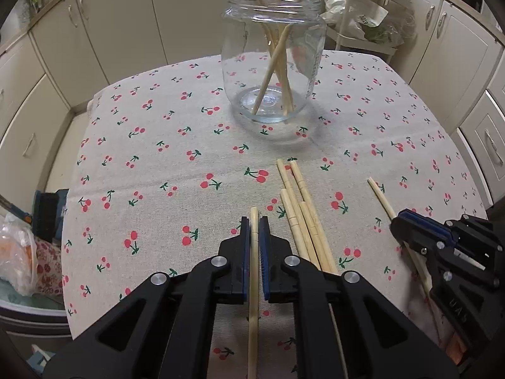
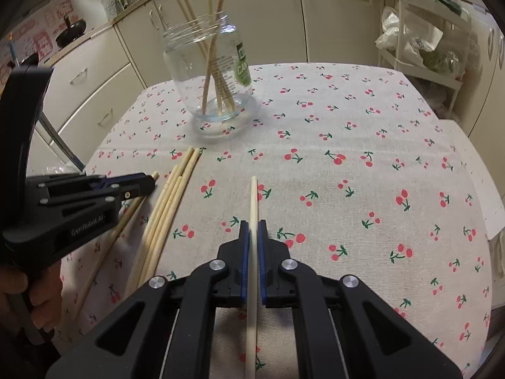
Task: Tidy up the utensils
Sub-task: 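Lift the left tool's stick over the jar and lower it inside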
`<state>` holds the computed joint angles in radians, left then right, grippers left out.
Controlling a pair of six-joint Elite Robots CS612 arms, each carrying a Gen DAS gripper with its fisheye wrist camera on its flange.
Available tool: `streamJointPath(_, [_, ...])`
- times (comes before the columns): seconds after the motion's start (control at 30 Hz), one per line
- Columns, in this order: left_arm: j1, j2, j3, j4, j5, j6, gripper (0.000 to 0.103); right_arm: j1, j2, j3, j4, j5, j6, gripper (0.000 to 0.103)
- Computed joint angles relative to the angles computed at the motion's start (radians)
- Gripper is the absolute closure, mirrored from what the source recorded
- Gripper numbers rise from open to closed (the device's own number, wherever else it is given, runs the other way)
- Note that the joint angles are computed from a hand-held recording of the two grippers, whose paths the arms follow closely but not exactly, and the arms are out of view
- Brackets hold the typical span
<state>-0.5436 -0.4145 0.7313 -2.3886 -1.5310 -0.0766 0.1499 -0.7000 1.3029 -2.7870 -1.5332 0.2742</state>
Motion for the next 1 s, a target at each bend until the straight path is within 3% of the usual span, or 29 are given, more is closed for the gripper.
streamJointPath(0.4, [-0.007, -0.007, 0.021, -0.035, 0.025, 0.043, 0.098, -0.003, 0.000, 0.003, -0.007, 0.011, 0.005, 0.097])
streamJointPath(0.57, [-0.003, -0.019, 0.040, -0.077, 0.000, 0.018, 0.098, -0.007, 0.000, 0.007, -0.015, 0.026, 0.016, 0.097])
streamJointPath(0.7, [0.012, -0.042, 0.076, -0.230, -0.074, -0.032, 0.098, -0.011, -0.001, 0.011, -0.025, 0.044, 0.038, 0.097])
streamJointPath(0.8, [0.029, -0.048, 0.080, -0.392, -0.141, -0.112, 0.098, -0.016, -0.001, 0.016, -0.036, 0.062, 0.058, 0.097])
streamJointPath(0.87, [0.038, -0.043, 0.062, -0.488, -0.160, -0.171, 0.098, -0.017, -0.001, 0.017, -0.039, 0.065, 0.064, 0.097])
streamJointPath(1.0, [0.049, -0.007, -0.021, -0.593, -0.183, -0.263, 0.098, -0.018, -0.001, 0.019, -0.044, 0.071, 0.072, 0.097])
